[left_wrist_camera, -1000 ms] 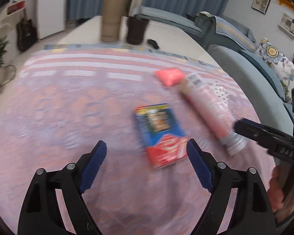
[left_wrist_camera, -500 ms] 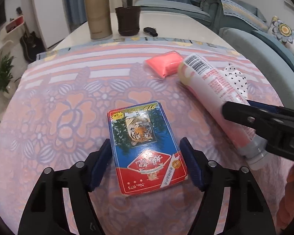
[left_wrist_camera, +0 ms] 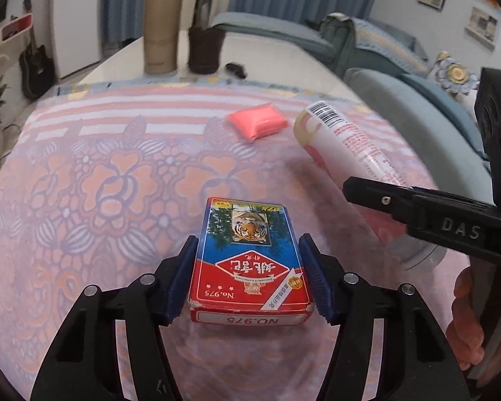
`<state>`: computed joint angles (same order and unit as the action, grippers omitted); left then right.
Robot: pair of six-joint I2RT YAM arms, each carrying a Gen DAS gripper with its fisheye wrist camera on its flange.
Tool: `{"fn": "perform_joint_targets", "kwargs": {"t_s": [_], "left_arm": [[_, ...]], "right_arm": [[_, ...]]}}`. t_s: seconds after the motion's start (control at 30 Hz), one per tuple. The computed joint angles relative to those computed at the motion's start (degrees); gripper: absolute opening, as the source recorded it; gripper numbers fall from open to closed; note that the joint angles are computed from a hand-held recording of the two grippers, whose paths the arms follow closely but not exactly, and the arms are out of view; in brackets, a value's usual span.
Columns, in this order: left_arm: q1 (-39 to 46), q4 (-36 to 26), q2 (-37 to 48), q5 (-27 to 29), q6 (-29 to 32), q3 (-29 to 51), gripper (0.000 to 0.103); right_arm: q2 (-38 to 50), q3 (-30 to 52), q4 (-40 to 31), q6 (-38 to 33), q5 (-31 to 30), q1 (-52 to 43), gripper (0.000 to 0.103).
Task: Collect trash
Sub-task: 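Carry box and bottle to the wastebasket and open both tools to drop them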
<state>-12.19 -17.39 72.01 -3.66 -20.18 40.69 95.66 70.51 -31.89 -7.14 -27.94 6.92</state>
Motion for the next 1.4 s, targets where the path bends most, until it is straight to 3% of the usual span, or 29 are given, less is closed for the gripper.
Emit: {"fn": "perform_joint_targets", "kwargs": {"t_s": [0.13,0.33,0.47,0.63,0.77,0.97,1.07,1.4], "left_arm": [[-5.46,-2.18,-4.85,-1.73,-1.40,1.00,0.059],[-18.21,-5.33,-6.54,-7.57,-5.01,8.04,0.059],[-28.28,-5.77,-1.96,-12.50,-6.37,15.79,0.059],[-36.41,-5.25,7.15,-14.08,-6.92,25.43,0.059],[-40.91,-4.41,16.71,-13.90,-6.33,33.57,0.059],[-44.75,-4.30,35.10,-10.32,-6.76,48.22,0.059],[-45.07,-5.27,42.34,-7.61,-7.29,53.94,0.059],[-44.28,-11.03,57.61,-0.39,-7.43,66.38,0.060]], "right_arm": [[-7.53,-2.73,-2.83,-2.29,-4.49,-7.36,0.045],[-14.18,-0.49,-11.68,-9.94,-13.33,-24.51,0.045],[-13.30,3.84,-18.27,-17.51,-18.10,-36.93,0.045],[-6.11,10.53,-24.93,-25.67,-21.57,-51.44,0.045],[0.15,13.66,-25.55,-28.26,-20.10,-58.58,0.045],[6.85,10.55,-14.84,-26.52,-10.16,-62.18,0.045],[12.47,12.04,-14.29,-25.56,-7.71,-63.19,0.045],[27.22,18.34,-14.26,-21.69,-2.56,-64.79,0.047]]}}
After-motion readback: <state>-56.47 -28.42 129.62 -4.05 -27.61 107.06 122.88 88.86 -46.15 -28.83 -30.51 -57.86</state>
